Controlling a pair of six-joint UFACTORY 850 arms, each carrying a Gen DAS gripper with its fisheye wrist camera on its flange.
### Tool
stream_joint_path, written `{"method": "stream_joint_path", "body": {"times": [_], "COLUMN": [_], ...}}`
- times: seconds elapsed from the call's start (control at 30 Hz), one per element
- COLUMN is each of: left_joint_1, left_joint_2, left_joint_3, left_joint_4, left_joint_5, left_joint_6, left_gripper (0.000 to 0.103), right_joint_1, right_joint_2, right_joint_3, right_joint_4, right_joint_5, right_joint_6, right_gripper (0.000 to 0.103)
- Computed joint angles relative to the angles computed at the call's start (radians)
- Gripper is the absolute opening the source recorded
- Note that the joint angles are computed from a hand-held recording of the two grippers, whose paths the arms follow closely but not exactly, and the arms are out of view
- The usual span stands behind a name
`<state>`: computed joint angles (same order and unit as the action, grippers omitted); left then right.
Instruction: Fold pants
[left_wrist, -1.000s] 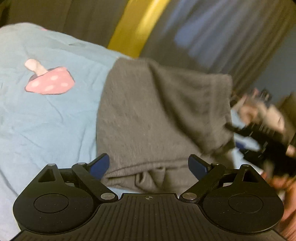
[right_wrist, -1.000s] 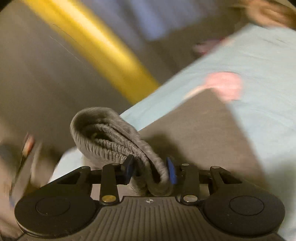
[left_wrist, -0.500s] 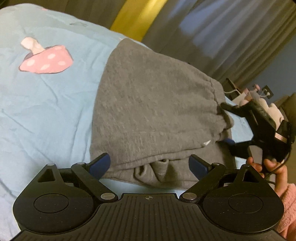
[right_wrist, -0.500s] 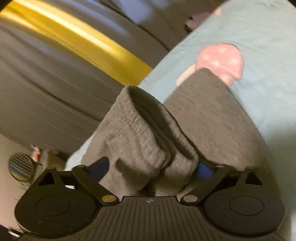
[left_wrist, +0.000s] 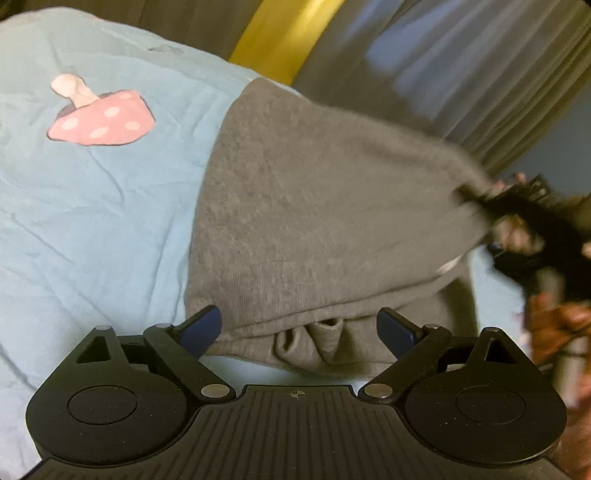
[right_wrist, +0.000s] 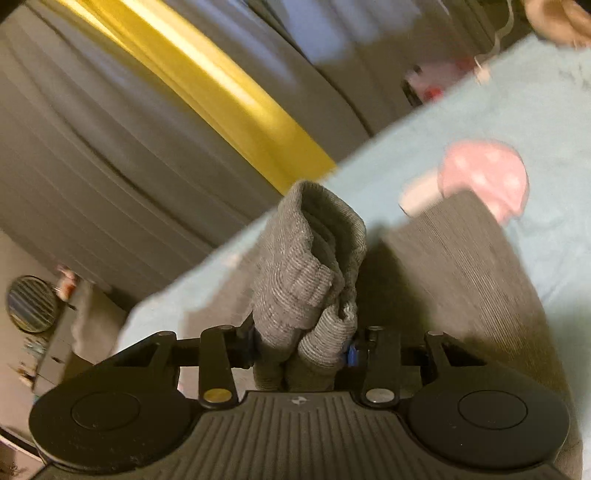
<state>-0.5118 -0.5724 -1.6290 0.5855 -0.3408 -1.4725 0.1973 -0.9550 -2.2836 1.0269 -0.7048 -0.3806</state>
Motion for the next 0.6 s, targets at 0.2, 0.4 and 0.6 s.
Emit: {"method": "stream_joint_path", "body": {"times": [0.2, 0.4, 0.6], "left_joint_1": [-0.033, -0.032, -0.033], "left_joint_2": [-0.063, -0.074, -0.033], "left_joint_3": [-0.115, -0.136, -0.074], "left_joint_4": [0.026, 0.024, 0.130], "left_joint_5": [-0.189, -0.303, -0.295], "left_joint_6": [0.052, -0.043, -0.210], "left_gripper": [0.096, 0.096, 0.093], "right_joint_1": [-0.016, -0.021, -0.028], "right_joint_2": [0.136, 0.188, 0.207], "right_joint_3": [0.167, 0.211, 0.213], "right_joint_4": [0.233, 0.338, 0.368], "right_joint_5": [0.002, -0.006, 0.001], "right_joint_6": [-0.225, -0.304, -0.342], "right_gripper": [0.042, 0.042, 0.042]}}
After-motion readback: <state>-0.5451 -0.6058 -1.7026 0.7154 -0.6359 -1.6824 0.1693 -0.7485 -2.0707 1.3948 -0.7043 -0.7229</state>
